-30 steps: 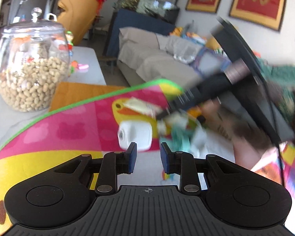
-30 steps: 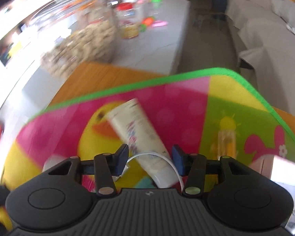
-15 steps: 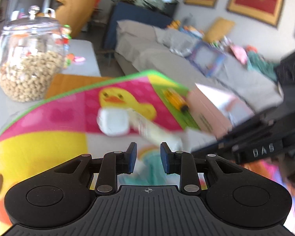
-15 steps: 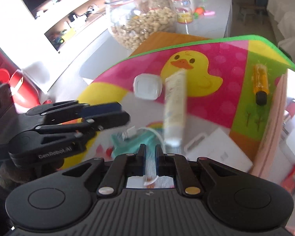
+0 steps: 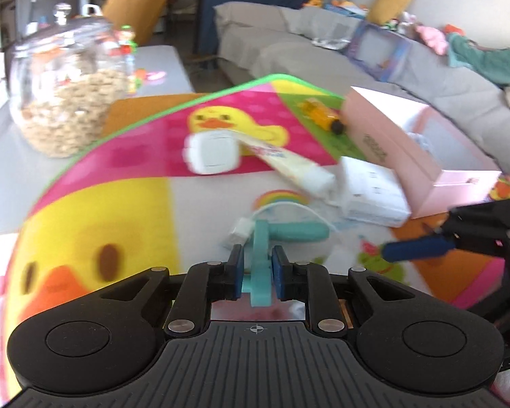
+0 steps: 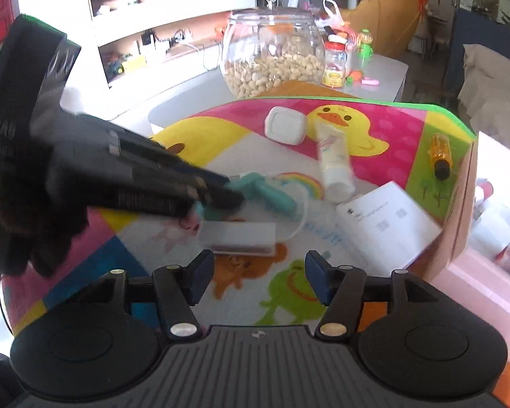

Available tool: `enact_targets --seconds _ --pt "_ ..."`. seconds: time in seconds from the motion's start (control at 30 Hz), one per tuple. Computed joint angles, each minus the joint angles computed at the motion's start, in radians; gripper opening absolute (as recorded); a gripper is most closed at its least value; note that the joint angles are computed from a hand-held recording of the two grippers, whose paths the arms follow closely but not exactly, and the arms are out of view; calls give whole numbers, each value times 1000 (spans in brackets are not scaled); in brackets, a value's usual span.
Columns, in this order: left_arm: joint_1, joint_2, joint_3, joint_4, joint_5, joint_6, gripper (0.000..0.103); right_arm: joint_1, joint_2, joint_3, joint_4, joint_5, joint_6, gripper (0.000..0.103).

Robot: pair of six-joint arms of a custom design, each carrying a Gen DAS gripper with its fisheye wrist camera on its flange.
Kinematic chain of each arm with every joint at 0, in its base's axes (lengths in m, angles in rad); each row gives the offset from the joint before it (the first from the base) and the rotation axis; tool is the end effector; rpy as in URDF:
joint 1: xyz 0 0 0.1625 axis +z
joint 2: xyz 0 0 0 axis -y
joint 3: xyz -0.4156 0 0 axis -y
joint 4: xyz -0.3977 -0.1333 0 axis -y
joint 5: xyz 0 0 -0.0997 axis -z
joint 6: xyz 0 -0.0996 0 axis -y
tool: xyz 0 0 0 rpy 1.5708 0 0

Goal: Organize rigid objects

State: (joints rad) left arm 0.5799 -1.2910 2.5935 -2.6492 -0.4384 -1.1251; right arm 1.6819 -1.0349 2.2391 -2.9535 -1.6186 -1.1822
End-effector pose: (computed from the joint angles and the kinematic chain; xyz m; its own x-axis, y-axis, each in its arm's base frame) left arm -0.1352 -0.3557 0.1151 -0.7636 -0.2814 -0.5811 0.2936 0.6502 -0.7008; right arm 0.1799 -0.4534 0.0684 -0.2755 -0.9439 0.1821 -0.9609 0.2759 -0.0238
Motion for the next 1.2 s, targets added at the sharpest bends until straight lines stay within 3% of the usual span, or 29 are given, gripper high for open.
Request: enact_targets --seconds 0.1,0.2,0.33,0.43,0.5,0.67,0.77,0.87,0.93,0.97,1.03,1.2 --pt "-35 -91 7 234 -2 -178 20 -1 10 5 -8 14 -3 60" --pt "-62 -132 15 342 -12 -276 21 1 34 15 -65 38 -3 64" --pt "-75 -137 27 317 -35 -226 21 2 83 21 -167 96 -30 65" --pt "-70 -130 28 290 -36 -220 21 6 100 -7 -117 125 -60 65" --pt "-56 -119 26 263 -36 -217 22 10 97 -22 -65 122 -63 64" --pt "-42 -81 13 248 -22 -229 23 -6 63 -7 -57 107 -75 42" --pt "-41 -34 11 160 -23 -158 24 -25 29 8 -49 78 -78 40" --pt "-48 -2 -17 228 -13 -138 25 -40 15 22 -74 55 -78 40" --pt "-55 -15 -31 320 -18 -181 26 -43 19 36 -124 57 -89 44" --pt "-58 -31 -38 391 -19 -229 26 -44 23 42 -142 63 -87 55" --pt "-65 -61 -49 512 -24 -323 26 -40 36 44 -154 77 -68 67" --pt "-80 -111 -45 640 -33 -468 26 20 134 -20 -156 38 106 69"
